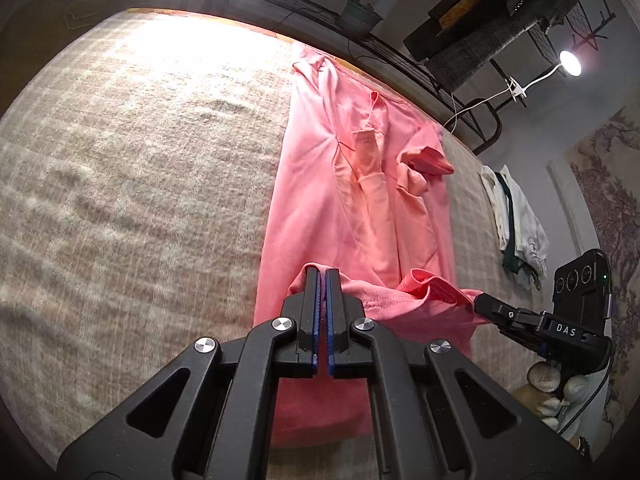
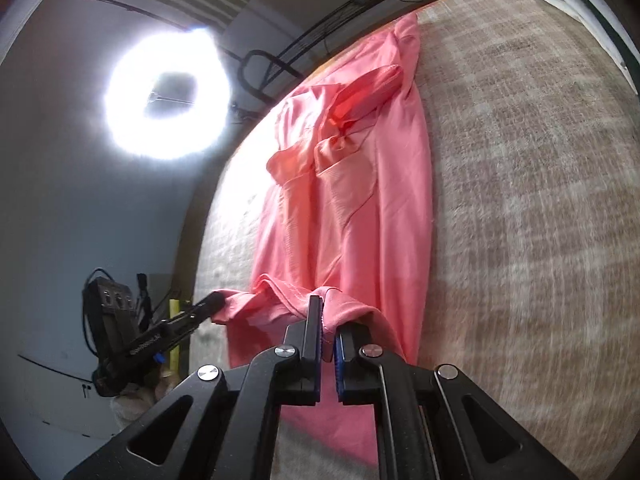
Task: Fold small clothes
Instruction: 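Lift the hem with both tools and fold it toward the collar, then lay the folded hem down and open both tools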
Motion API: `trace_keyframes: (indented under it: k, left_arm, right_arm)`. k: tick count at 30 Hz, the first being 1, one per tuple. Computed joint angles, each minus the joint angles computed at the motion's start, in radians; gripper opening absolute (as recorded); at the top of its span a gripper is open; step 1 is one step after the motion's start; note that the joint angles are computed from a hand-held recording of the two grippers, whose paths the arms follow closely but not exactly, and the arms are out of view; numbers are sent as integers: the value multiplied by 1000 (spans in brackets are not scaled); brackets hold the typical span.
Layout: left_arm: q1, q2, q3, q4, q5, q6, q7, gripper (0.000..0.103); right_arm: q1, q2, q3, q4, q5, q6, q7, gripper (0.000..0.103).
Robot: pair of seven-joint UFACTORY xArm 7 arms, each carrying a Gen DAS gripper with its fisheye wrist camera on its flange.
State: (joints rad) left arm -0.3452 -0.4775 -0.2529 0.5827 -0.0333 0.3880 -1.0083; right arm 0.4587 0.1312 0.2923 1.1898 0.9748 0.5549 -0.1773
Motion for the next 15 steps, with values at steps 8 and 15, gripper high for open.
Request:
trace_keyframes:
  k: [8,15]
  left_arm:
    - [59,-1,-30,16,76,24,-57,13]
    - [-24,-39,11,-2,48,28,43,13]
  right_arm:
    - [-5,-2,-22,-16,-125,-16,110,38]
    - [-20,-67,-26,-47,-85,-1,-2,26]
